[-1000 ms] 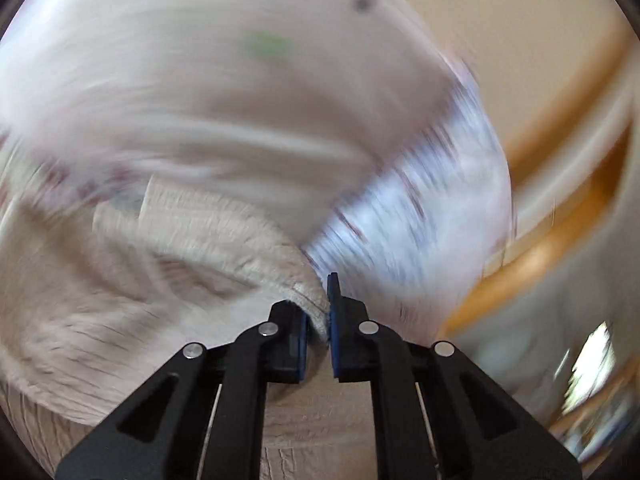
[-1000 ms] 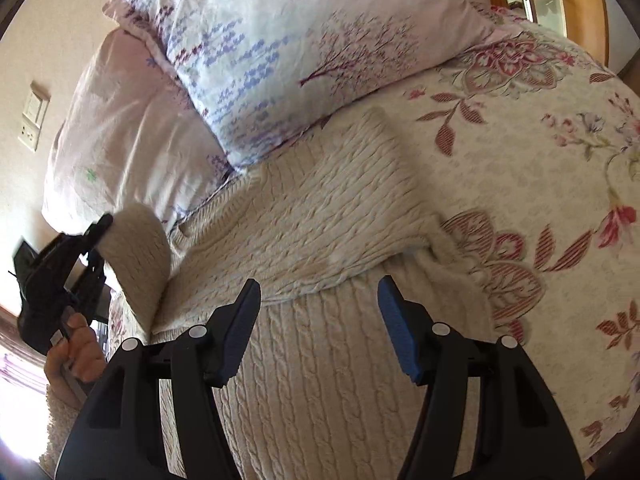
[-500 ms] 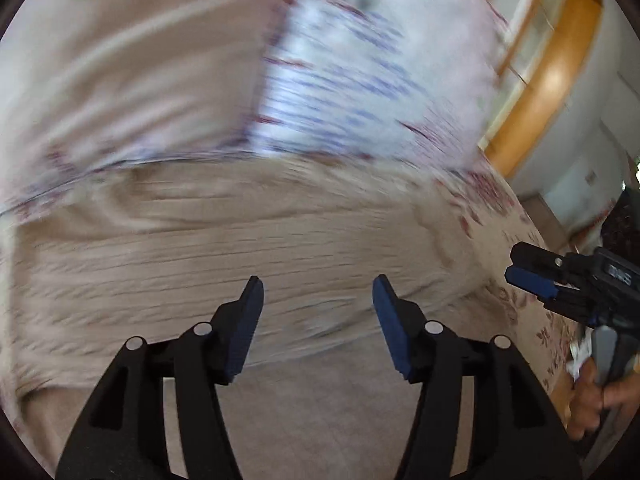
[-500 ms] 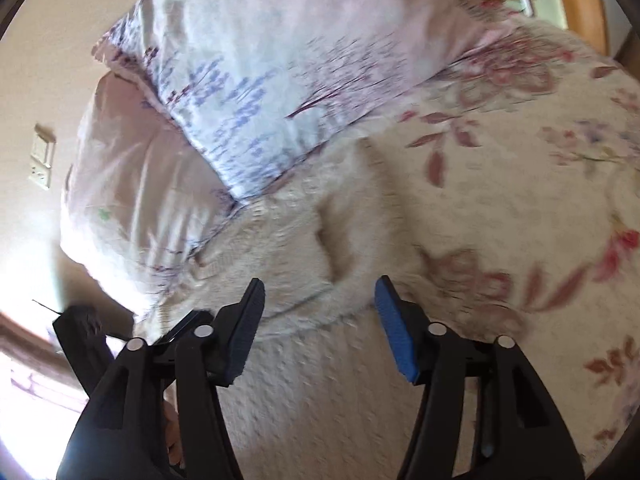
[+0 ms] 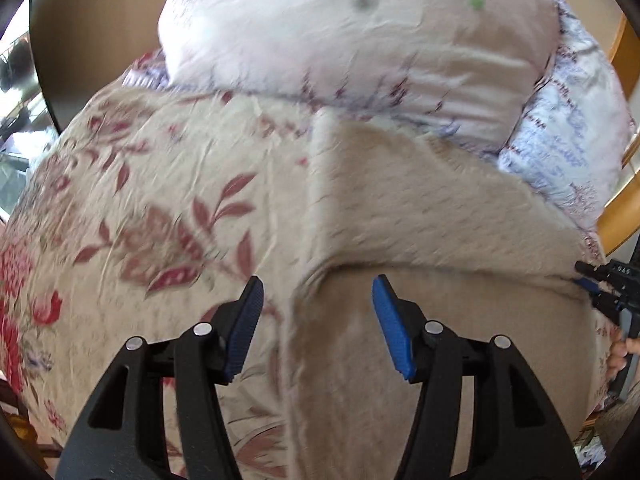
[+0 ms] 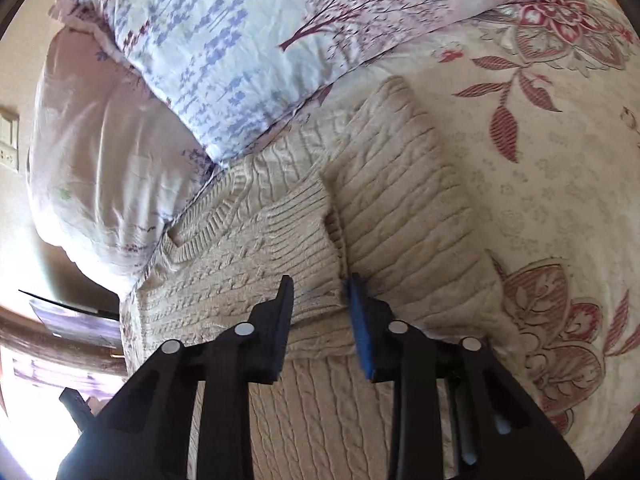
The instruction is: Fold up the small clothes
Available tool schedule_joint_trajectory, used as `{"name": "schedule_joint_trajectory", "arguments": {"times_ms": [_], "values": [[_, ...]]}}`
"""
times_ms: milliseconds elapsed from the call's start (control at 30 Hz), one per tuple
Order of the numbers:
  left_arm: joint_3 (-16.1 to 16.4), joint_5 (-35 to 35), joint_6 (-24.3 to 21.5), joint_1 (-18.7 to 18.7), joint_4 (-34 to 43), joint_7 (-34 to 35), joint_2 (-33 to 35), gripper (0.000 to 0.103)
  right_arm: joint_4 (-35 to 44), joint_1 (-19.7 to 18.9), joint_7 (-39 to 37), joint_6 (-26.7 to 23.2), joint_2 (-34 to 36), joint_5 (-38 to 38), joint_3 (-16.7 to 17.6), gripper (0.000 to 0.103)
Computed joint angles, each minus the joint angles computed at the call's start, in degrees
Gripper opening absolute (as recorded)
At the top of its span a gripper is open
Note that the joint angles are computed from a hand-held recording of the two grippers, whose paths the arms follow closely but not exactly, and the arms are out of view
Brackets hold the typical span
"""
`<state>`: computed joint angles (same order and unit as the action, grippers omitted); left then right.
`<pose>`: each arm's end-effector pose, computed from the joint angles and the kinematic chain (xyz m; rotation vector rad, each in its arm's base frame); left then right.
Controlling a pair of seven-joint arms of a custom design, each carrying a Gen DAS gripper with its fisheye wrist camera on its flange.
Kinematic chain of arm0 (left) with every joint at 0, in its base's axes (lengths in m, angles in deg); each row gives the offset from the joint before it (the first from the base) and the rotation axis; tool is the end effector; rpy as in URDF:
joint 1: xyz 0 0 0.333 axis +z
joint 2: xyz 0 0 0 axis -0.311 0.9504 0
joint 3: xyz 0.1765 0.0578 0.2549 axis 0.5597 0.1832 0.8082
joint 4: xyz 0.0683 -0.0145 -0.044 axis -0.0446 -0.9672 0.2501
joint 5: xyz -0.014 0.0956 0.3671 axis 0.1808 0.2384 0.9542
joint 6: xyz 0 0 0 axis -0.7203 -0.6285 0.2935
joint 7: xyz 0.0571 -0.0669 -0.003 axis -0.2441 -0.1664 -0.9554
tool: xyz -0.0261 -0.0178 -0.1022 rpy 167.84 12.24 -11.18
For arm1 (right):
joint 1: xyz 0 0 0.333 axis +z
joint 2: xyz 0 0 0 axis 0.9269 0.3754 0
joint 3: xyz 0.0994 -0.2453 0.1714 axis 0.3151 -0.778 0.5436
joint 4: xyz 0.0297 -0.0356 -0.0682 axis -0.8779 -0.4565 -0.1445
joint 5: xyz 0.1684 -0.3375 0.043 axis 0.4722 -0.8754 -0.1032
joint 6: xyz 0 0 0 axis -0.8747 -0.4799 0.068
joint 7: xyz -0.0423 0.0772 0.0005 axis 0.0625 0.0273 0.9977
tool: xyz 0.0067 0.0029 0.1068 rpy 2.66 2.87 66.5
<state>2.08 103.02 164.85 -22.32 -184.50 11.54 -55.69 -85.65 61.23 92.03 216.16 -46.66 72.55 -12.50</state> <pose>0.3149 -0.1944 0.3184 -2.3607 1.1695 -0.6092 0.5417 -0.0698 0.3176 -1.6767 1.7533 0.3112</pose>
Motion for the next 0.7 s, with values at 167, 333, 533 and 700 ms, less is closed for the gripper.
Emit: {"name": "schedule_joint_trajectory", "arguments": {"times_ms": [167,333,533,700], "values": [[0.8,0.5,0.8,0.4,1.1,1.1,3.5,0.054,-1.3,1.2,-5.5,4.6,-2.6,4.1,1.3,0.01],[2.3,2.8,0.9,-0.1,2.3,-0.6,5.9,0.044,-3.6,3.6,-14.5,9.3,-7.2,12.3,0.6,0.01],[4.1,5.7,3.1,0.3,1.5,-2.9,5.4,0.038,-3.6,4.7,-3.2,13.7,-2.3,1.1,0.5,0.01],[4.5,5.9,3.7,0.3,1.3,-2.0,5.3,0.038,-3.1,4.3,-0.2,13.8,-1.9,-3.1,1.0,0.015]]}}
